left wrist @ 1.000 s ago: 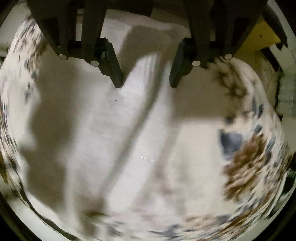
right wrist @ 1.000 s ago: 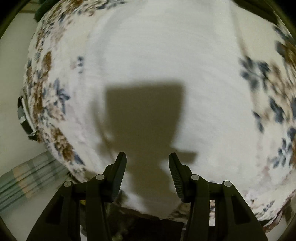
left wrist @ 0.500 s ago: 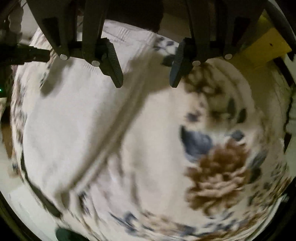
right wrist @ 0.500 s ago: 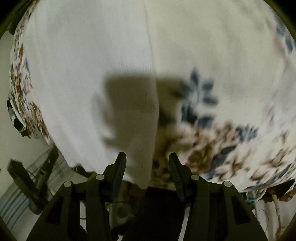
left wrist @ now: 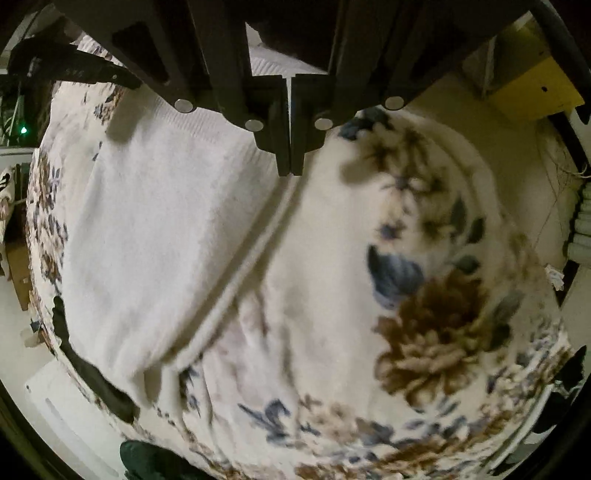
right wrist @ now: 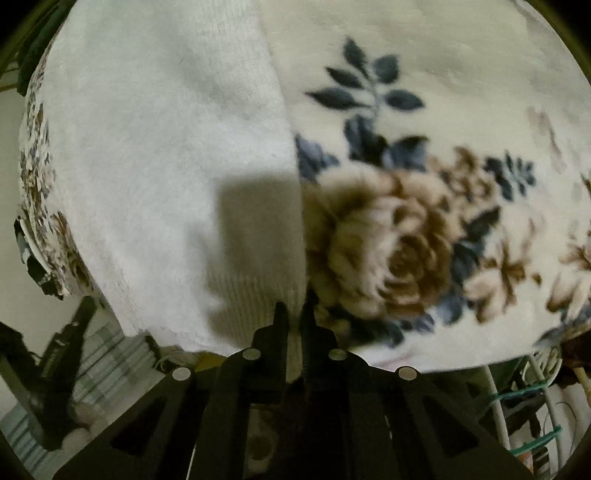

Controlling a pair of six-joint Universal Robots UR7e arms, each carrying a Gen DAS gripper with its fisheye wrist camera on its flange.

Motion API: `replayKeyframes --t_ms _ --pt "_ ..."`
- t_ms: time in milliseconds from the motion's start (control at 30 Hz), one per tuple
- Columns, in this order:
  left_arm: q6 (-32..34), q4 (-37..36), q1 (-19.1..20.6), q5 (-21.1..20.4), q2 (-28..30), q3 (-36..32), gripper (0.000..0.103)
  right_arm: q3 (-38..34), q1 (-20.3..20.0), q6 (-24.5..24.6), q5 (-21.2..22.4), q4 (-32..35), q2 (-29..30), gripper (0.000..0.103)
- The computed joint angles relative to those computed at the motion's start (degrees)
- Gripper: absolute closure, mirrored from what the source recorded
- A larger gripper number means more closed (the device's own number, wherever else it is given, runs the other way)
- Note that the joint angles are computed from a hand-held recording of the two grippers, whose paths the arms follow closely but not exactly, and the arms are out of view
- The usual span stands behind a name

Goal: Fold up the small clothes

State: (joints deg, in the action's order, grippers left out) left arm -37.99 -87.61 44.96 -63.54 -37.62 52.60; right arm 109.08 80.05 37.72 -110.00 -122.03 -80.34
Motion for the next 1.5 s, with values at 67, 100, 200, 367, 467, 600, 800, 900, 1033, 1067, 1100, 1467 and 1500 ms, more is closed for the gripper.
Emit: replayKeyframes --t_ms 67,100,200,367,467,600,800,900,1033,1067,1100,1467,1500 --pt "1.0 1.6 0.6 0.8 -0.5 -1.1 0.103 1.4 0.5 -0.7 -0.2 -0.3 -1.2 0.097" --pt "1.5 2.5 0.9 0.9 -0.9 -1.4 0.103 0.9 0.8 -0.4 -0.3 0.1 -1.2 0.097" --pt "3.4 1.6 2.0 -3.2 -0.8 -1.2 0.102 3.5 0.5 -1.1 -0.1 -2.4 -2.6 0.097" --pt "4.8 4.5 3.4 -10.0 2.4 -5.3 0.095 6.8 -2.8 1.6 7.5 -5.8 -4.8 0.085" --pt "5.9 4.8 3.6 -11.2 4.4 -6.7 0.071 7.9 -3.5 1.5 8.3 -6.5 -6.2 0.06" --pt "8.4 6.0 3.0 -9.6 6.8 -8.4 0.074 8.5 -5.5 1.4 10.9 -6.9 -7.0 0.059" --pt "11.4 2.8 1.6 -6.8 6.2 -6.2 0.098 9.2 -5.0 4.5 7.9 -10.0 -6.0 0.094" --pt "10.2 2.3 1.6 -6.8 4.7 -5.2 0.099 9.2 -2.3 6.4 4.9 -9.2 -5.8 0.096" --pt "8.8 1.9 1.7 -6.8 2.5 -3.5 0.099 8.3 0.5 7.7 2.2 -6.2 -5.3 0.098" --pt "8.5 2.1 1.7 -7.0 2.2 -3.4 0.099 8.1 1.4 8.4 1.0 -5.0 -5.1 0.098" --pt "8.1 2.5 1.8 -7.3 1.8 -3.2 0.099 7.5 2.1 8.9 0.4 -3.7 -4.7 0.098" --pt "7.9 3.9 3.4 -8.0 0.3 1.5 0.098 6.8 5.8 11.5 -3.1 1.2 0.2 0.1" --pt "8.4 4.3 3.7 -8.6 0.8 1.2 0.097 6.6 5.4 10.9 -3.3 0.6 0.4 0.1"
